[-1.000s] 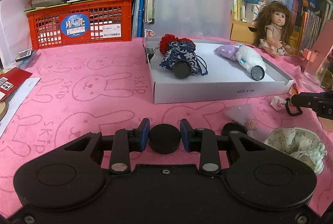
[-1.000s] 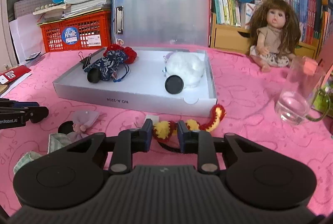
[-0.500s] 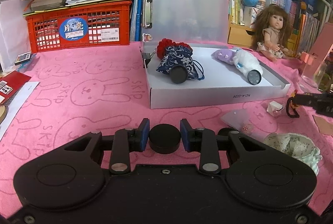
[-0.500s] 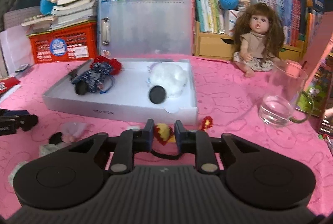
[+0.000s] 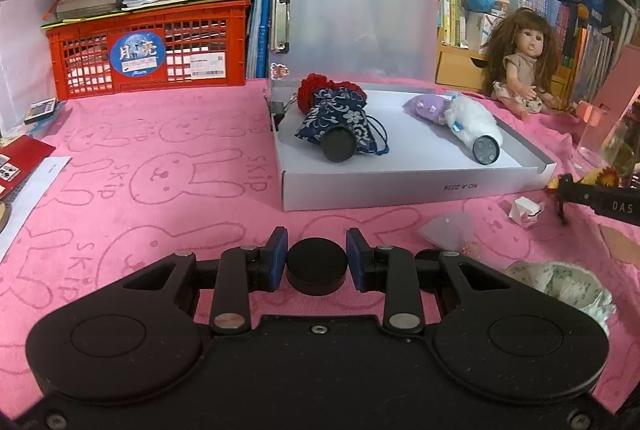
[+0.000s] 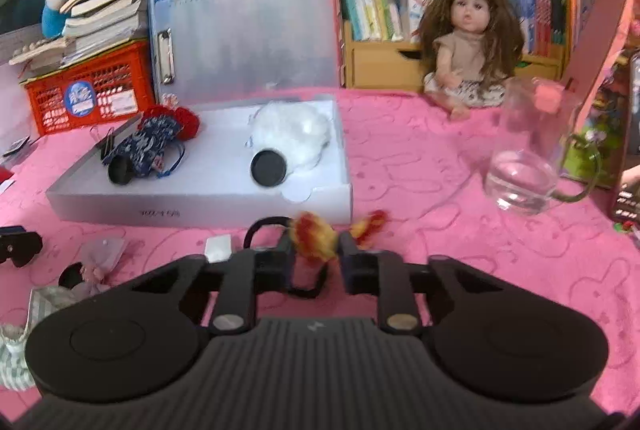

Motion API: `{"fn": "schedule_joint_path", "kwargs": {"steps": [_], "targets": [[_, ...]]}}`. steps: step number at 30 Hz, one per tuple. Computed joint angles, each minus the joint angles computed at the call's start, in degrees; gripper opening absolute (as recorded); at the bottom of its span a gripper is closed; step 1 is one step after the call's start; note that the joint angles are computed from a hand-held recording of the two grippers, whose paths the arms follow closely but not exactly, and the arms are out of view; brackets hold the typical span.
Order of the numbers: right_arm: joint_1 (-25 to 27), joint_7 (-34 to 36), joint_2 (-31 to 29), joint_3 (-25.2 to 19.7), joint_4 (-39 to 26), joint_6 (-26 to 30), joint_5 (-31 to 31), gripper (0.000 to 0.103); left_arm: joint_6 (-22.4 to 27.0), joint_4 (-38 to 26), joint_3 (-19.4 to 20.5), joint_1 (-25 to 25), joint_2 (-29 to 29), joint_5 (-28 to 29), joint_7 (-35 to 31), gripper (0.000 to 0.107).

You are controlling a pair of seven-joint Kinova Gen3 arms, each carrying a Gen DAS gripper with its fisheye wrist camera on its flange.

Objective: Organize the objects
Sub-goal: 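Carry the snake and black disc into the box lid and release both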

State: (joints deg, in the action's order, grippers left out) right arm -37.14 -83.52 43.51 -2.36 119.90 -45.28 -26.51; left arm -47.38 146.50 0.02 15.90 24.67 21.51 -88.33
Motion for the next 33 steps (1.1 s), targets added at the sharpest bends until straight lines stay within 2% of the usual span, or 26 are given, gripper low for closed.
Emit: {"fn": "schedule_joint_path", "kwargs": {"steps": [7, 15, 21, 28, 33], "targets": [[2.1, -3.4, -1.8, -1.5, 1.1, -2.3, 2.4, 0.023, 1.6, -1.7, 0.5, -1.9, -2.5, -2.4, 0.4, 0.03], [7.8, -11.2, -3.5, -4.6, -0.6, 0.3, 11.3, 0.024, 5.1, -6.1, 0.3, -2.3, -3.6, -2.3, -2.0, 0.03], [10.9, -16.6, -4.0, -6.2, -3.4, 3.0, 18.0, 0.024, 8.9, -10.3, 0.6, -3.7, -2.7, -3.4, -1.1, 0.03], [17.6, -27.0, -1.7, -11.1, -10.3, 9.4, 30.7, 0.024, 12.0, -15.6, -0.6, -2.8, 0.1, -1.8, -1.8, 0.03], [17.1, -29.4, 0.3, -10.8, -14.7, 13.5, 33.2, 0.024, 14.4, -18.8, -1.7, -1.6, 2.5, 0.7, -3.3, 0.03]]}}
